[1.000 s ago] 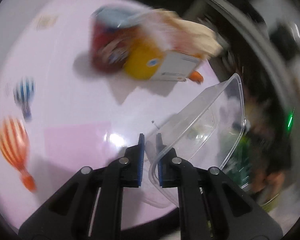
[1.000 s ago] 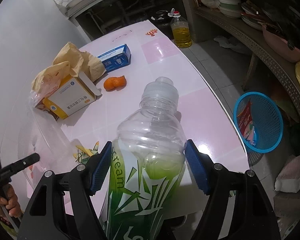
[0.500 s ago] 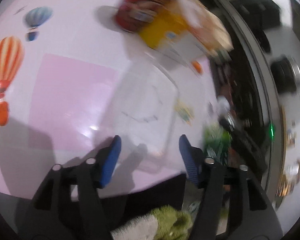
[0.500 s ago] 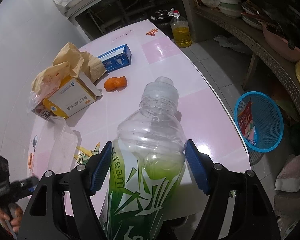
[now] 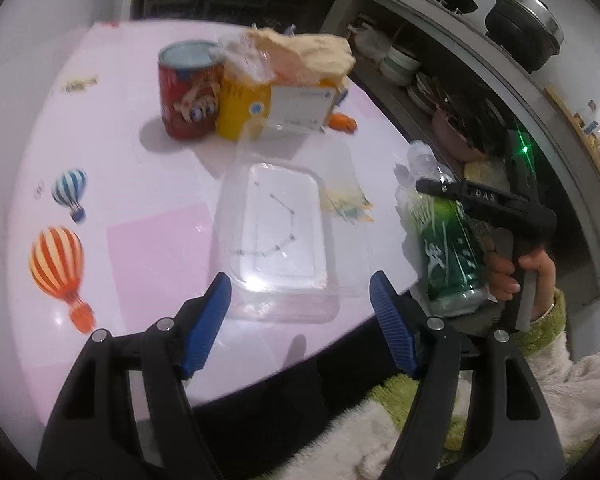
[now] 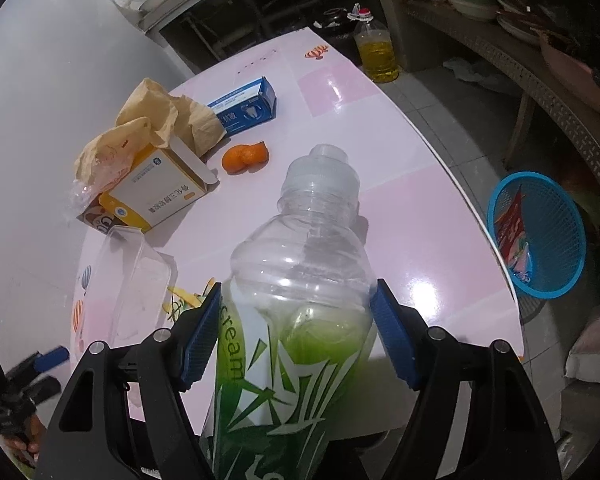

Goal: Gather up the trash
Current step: 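Lift the clear container with the left tool while the right tool holds the bottle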

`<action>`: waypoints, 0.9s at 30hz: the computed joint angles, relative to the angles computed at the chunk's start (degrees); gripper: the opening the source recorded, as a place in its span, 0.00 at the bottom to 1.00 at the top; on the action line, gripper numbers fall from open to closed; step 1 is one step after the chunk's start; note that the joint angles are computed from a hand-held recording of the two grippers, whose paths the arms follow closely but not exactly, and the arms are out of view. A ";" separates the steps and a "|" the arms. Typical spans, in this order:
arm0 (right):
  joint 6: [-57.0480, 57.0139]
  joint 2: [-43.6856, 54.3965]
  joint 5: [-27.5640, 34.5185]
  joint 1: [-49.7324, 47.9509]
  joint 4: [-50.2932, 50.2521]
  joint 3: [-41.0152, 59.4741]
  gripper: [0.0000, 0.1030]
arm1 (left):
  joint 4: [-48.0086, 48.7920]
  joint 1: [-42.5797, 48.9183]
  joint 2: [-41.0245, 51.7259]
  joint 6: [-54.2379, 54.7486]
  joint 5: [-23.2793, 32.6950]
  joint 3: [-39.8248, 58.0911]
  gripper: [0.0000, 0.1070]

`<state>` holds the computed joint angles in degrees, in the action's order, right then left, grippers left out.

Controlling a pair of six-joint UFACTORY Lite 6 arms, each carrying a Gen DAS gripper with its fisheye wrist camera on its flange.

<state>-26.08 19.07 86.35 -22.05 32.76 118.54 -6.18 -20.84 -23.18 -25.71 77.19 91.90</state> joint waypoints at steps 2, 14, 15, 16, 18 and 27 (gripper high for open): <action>-0.69 0.29 -0.36 0.35 0.42 -0.04 0.69 | -1.74 3.79 0.39 2.14 -1.33 0.33 0.63; -3.97 -0.26 -2.43 3.56 -1.24 -0.31 0.69 | -12.71 12.73 2.56 8.63 -7.93 -7.80 0.47; -4.05 -0.20 -2.37 3.55 -1.24 -0.24 0.68 | -14.76 12.81 2.13 9.50 -8.20 -8.69 0.47; -4.27 -0.21 -2.34 3.58 -1.31 -0.18 0.69 | -17.49 12.52 1.59 10.46 -8.22 -9.58 0.47; -4.54 -0.04 -2.06 3.56 -1.25 0.05 0.69 | -19.00 10.99 0.82 10.54 -8.96 -10.85 0.47; -3.32 2.04 2.32 5.18 -1.81 1.60 0.69 | -9.06 4.47 4.51 3.25 -11.09 -7.31 0.38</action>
